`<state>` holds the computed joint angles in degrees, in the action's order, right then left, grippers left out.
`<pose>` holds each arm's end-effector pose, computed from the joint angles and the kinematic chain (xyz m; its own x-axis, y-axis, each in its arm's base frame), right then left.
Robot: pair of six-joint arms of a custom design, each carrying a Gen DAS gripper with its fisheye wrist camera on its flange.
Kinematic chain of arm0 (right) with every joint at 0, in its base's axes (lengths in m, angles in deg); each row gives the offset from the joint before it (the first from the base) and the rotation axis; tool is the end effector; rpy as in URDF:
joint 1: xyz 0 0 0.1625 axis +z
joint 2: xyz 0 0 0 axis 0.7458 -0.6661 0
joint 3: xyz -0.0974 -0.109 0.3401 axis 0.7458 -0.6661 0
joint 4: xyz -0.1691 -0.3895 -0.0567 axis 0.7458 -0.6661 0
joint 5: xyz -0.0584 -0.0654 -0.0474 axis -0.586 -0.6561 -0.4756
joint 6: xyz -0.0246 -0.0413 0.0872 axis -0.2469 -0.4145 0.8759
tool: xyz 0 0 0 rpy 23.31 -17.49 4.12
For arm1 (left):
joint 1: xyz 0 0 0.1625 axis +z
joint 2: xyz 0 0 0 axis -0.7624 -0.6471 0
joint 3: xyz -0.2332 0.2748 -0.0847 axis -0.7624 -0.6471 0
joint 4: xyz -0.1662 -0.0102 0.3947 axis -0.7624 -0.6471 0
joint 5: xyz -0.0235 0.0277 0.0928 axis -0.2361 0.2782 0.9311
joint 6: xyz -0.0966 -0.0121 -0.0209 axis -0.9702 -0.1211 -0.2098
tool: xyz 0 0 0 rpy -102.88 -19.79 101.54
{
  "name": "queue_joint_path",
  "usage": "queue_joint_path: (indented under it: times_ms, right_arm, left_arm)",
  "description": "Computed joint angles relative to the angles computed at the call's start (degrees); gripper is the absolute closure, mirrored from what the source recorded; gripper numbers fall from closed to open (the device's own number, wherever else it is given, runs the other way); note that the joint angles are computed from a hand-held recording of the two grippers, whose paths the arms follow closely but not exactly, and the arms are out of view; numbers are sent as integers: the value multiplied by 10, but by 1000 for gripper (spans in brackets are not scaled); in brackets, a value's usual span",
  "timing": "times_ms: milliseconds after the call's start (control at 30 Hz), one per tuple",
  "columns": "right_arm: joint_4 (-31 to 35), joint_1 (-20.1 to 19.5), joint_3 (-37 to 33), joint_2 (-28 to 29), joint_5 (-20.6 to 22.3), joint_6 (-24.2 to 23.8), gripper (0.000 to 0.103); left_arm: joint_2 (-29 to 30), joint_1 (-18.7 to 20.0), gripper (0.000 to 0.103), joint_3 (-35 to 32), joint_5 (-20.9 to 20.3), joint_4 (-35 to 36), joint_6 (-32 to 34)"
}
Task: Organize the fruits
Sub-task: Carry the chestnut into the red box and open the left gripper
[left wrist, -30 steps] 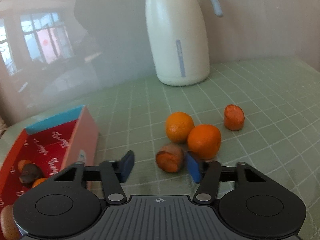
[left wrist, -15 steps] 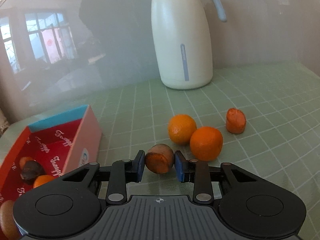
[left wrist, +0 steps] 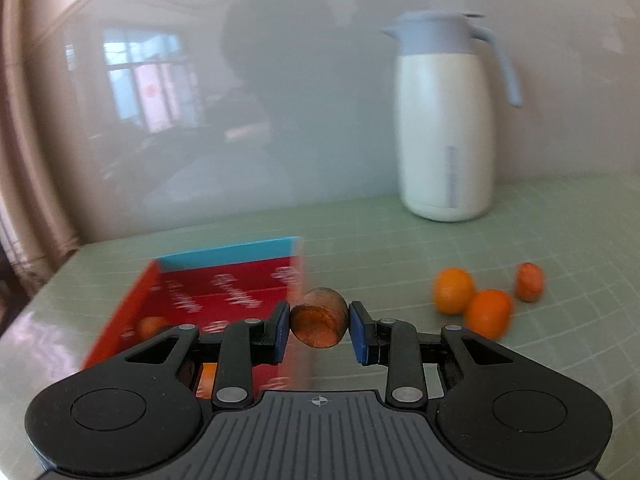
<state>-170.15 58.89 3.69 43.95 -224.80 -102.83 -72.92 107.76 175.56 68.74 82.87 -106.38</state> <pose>0.2392 -0.5830 0.0738 -0.5024 0.3697 0.7816 -0.6716 0.4024 -0.6221 -0.1096 -0.5848 0.1846 -0.5624 -0.0508 -0.8253 0.6966 0.5088 -0.5059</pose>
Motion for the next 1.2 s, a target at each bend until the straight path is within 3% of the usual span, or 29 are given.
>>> queue_joint_path:
  times_ms: [200, 467, 967, 1200]
  right_arm:
    - [9, 8, -8, 14, 5, -11, 0]
    - [22, 16, -19, 28, 10, -17, 0]
    - [28, 22, -29, 41, 12, -26, 0]
    - [30, 20, -32, 42, 12, -28, 0]
  left_arm:
    - [-39, 22, 71, 21, -54, -58, 30]
    - [-48, 60, 71, 11, -73, -86, 47]
    - [-16, 85, 71, -37, -74, 3, -48]
    - [-4, 87, 71, -49, -74, 17, -62]
